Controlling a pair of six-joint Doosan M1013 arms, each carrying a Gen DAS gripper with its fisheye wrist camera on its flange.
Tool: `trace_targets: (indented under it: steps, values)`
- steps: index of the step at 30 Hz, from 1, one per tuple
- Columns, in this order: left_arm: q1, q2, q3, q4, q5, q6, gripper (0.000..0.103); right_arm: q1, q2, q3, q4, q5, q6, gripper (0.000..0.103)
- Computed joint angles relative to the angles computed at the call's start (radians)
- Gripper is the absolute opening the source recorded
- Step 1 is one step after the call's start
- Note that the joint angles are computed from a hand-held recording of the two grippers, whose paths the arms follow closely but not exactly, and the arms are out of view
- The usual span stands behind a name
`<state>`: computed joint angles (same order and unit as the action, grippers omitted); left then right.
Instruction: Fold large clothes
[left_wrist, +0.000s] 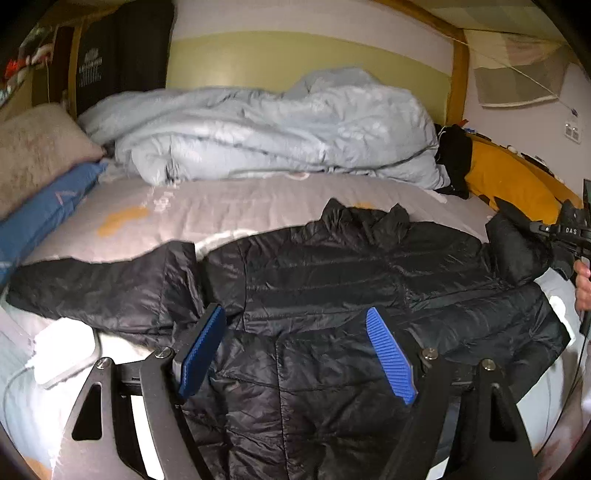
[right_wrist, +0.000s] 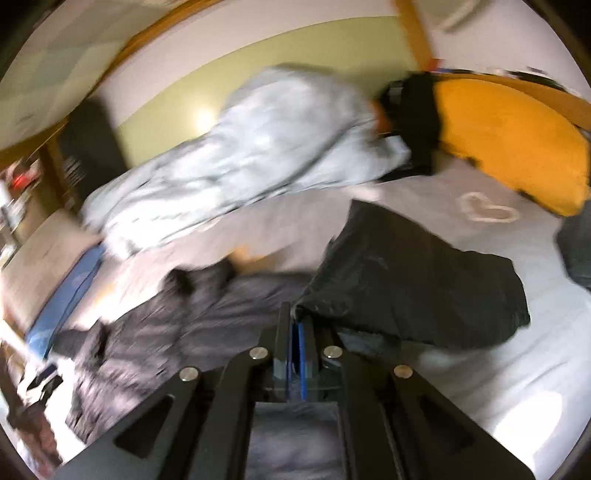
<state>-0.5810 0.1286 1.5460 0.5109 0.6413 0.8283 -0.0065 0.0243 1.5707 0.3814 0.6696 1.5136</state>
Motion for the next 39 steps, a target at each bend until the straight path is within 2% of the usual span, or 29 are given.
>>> trace_targets:
  steps: [3,5,6,8,10,12,15,18,20,21,23,24,25,27,30,32,34,37,39]
  values:
    - [-0.005,-0.017,0.012,0.003,-0.025,-0.009,0.077,0.047,0.0,0.007,0.097,0.057,-0.081,0.002]
    - [0.003,-0.021,0.012,-0.061,-0.046,0.03,0.077,0.098,0.009,0.01,0.061,0.099,-0.076,0.002]
    - [0.011,-0.021,0.011,-0.116,-0.058,0.067,0.077,0.11,0.017,0.014,0.063,0.108,-0.079,0.002]
    - [0.024,-0.021,0.01,-0.214,-0.072,0.124,0.077,0.121,0.051,0.009,0.11,0.179,-0.081,0.002]
    - [0.031,-0.023,0.014,-0.265,-0.083,0.144,0.077,0.121,0.072,0.012,0.137,0.22,-0.073,0.002]
    - [0.031,-0.025,0.016,-0.267,-0.087,0.144,0.077,0.137,0.07,0.025,0.095,0.212,-0.049,0.003]
    - [0.022,-0.028,0.019,-0.205,-0.089,0.099,0.077,0.159,0.055,0.037,0.067,0.193,-0.06,0.005]
    - [0.025,-0.027,0.02,-0.23,-0.097,0.121,0.078,0.179,0.033,0.05,0.018,0.143,-0.018,0.008]
    - [0.025,-0.024,0.02,-0.224,-0.092,0.118,0.078,0.178,0.02,0.055,0.019,0.126,-0.015,0.022]
    - [0.022,-0.022,0.02,-0.208,-0.087,0.11,0.078,0.176,0.013,0.056,0.01,0.117,-0.008,0.036]
    - [0.018,-0.022,0.021,-0.178,-0.081,0.095,0.078,0.185,-0.007,0.063,-0.051,0.061,0.041,0.038]
    - [0.016,-0.021,0.022,-0.17,-0.08,0.089,0.078,0.183,-0.014,0.063,-0.07,0.044,0.053,0.044]
    - [0.015,-0.021,0.023,-0.169,-0.082,0.088,0.078,0.174,-0.02,0.062,-0.058,0.035,0.049,0.058]
    - [0.02,-0.022,0.026,-0.206,-0.098,0.114,0.078,0.155,-0.033,0.067,-0.031,0.005,0.056,0.067]
    - [0.027,-0.024,0.032,-0.247,-0.121,0.133,0.08,0.132,-0.046,0.074,-0.118,-0.057,0.165,0.068]
    - [0.026,-0.02,0.029,-0.241,-0.111,0.127,0.08,0.11,-0.04,0.065,-0.23,-0.068,0.273,0.07]
    - [0.027,-0.017,0.027,-0.241,-0.104,0.125,0.08,0.084,-0.026,0.05,-0.28,-0.048,0.326,0.075]
    - [0.028,-0.011,0.025,-0.25,-0.097,0.131,0.08,0.023,0.011,0.016,-0.246,0.029,0.343,0.075]
    - [0.028,-0.008,0.023,-0.245,-0.091,0.131,0.08,-0.019,0.027,0.01,-0.154,0.063,0.341,0.075]
